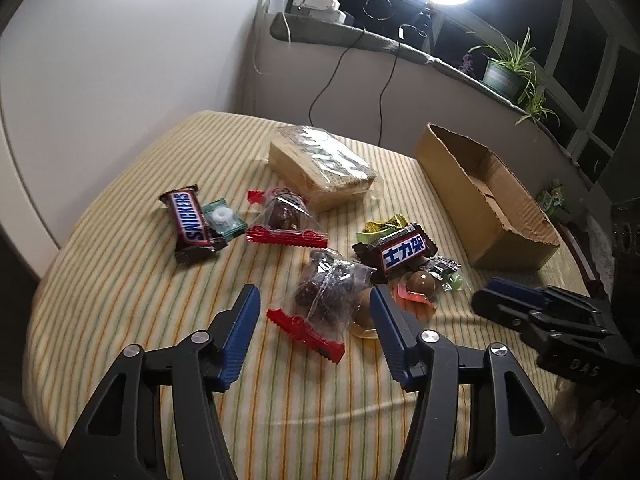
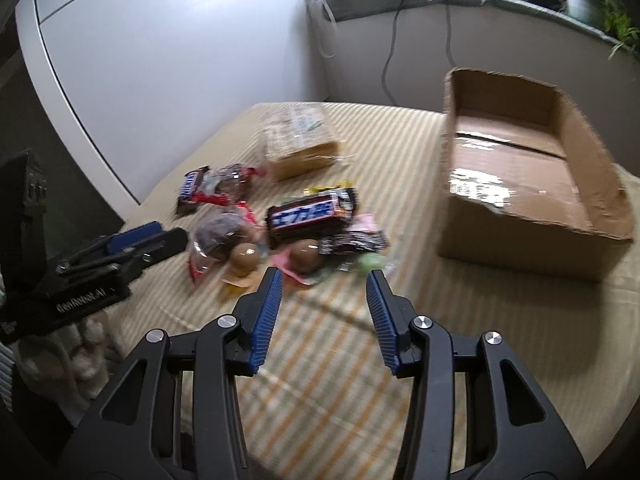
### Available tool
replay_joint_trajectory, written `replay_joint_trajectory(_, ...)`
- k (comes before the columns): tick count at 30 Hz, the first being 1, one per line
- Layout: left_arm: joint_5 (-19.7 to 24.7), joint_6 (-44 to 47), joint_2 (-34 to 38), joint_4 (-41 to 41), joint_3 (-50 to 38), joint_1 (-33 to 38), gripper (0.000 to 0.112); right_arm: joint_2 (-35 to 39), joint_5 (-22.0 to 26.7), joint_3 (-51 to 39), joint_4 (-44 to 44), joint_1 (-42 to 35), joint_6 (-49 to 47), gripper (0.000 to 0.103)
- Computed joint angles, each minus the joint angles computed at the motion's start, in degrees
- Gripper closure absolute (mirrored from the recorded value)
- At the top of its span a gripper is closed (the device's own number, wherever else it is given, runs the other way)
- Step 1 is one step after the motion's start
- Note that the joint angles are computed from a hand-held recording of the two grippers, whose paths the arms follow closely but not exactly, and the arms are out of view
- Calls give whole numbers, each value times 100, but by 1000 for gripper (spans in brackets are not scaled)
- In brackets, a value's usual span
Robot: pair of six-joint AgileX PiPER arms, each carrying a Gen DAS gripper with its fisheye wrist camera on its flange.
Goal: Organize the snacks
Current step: 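Grasp the red-ended chocolate pack with the left tool while the right tool grasps the egg candy cup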
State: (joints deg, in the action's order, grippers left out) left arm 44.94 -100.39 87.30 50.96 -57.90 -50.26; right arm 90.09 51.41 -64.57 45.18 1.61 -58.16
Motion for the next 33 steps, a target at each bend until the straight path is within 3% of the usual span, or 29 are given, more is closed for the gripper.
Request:
replay_joint_trajectory(4,-252,125,2,-57,39,141,61,266,35,-174,-79,269,203,71)
replay_joint_trajectory(9,-428,398,83,-148,15,282,62,623,-13,-414,-253,509,595,74)
replay_joint_trajectory(18,-762,864,224,-385,-58,545,62,748,-743,-450,-812,936,1144,74)
replay_joint_trajectory(28,-929,1184,363,-588,-86,686,62,855,-913,-686,-1321,988,1535,56)
replay_joint_trajectory(33,-1009,1192,421,-603,-107,740,62,996,-1078,-791,-1490,1154,1617,56)
